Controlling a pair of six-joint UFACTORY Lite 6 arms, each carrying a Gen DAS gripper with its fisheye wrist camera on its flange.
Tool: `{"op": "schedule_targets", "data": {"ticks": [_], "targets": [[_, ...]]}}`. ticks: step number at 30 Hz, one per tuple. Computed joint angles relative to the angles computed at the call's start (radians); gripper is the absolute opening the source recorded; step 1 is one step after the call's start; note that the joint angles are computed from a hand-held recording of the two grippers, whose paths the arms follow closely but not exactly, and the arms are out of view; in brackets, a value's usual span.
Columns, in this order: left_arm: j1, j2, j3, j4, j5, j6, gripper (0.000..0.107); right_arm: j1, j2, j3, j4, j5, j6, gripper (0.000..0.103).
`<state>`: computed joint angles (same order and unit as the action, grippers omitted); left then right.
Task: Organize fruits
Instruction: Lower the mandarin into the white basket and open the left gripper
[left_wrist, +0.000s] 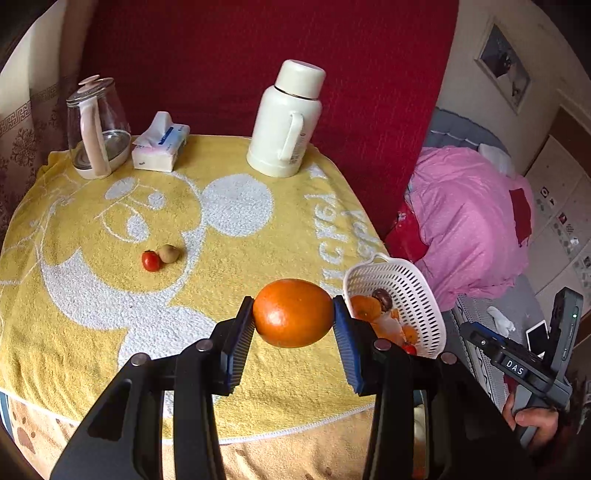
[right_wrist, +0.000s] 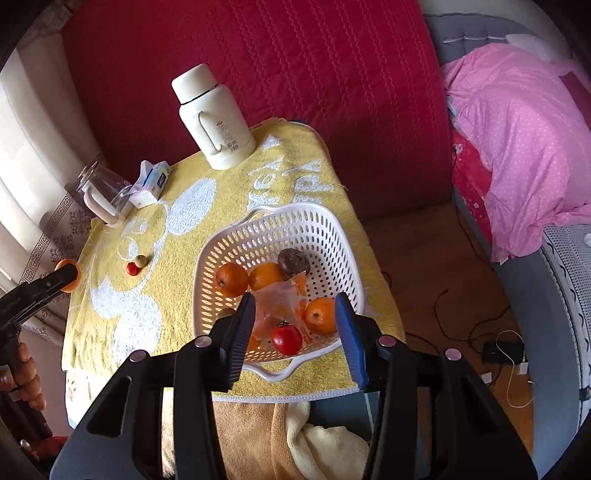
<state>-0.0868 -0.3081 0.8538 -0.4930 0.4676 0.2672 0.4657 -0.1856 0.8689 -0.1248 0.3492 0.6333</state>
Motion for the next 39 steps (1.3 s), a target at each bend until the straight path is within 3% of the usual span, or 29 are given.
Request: {"op": "schedule_targets", "data": {"ticks": [8, 26, 28, 30, 39], "targets": [[-0.188, 0.110, 0.060, -0.017, -0.057, 0.010, 0.043, -0.019, -0.123, -0.074, -0.108, 0.039, 0.107, 0.046], [-0.378, 0.344, 0.212, -0.066, -0.108, 0.057, 0.043, -0.087, -0.217, -0.152, -0.051, 0.057, 0.040, 0.046], [-0.385, 0.362, 0.223, -0.090, -0.106, 0.081, 0.048, -0.094, -0.215, -0.153, -0.038, 0.054, 0.025, 0.046], [-0.391, 0.359, 0.219, -0.084, -0.119, 0.077, 0.063, -0.098, -0.208, -0.149, -0.026, 0.050, 0.010, 0.046], [-0.311, 0.296, 0.155, -0.031, -0.132, -0.008, 0.063, -0.100, -0.133, -0.112, 0.068, 0.008, -0.093, 0.046]]}}
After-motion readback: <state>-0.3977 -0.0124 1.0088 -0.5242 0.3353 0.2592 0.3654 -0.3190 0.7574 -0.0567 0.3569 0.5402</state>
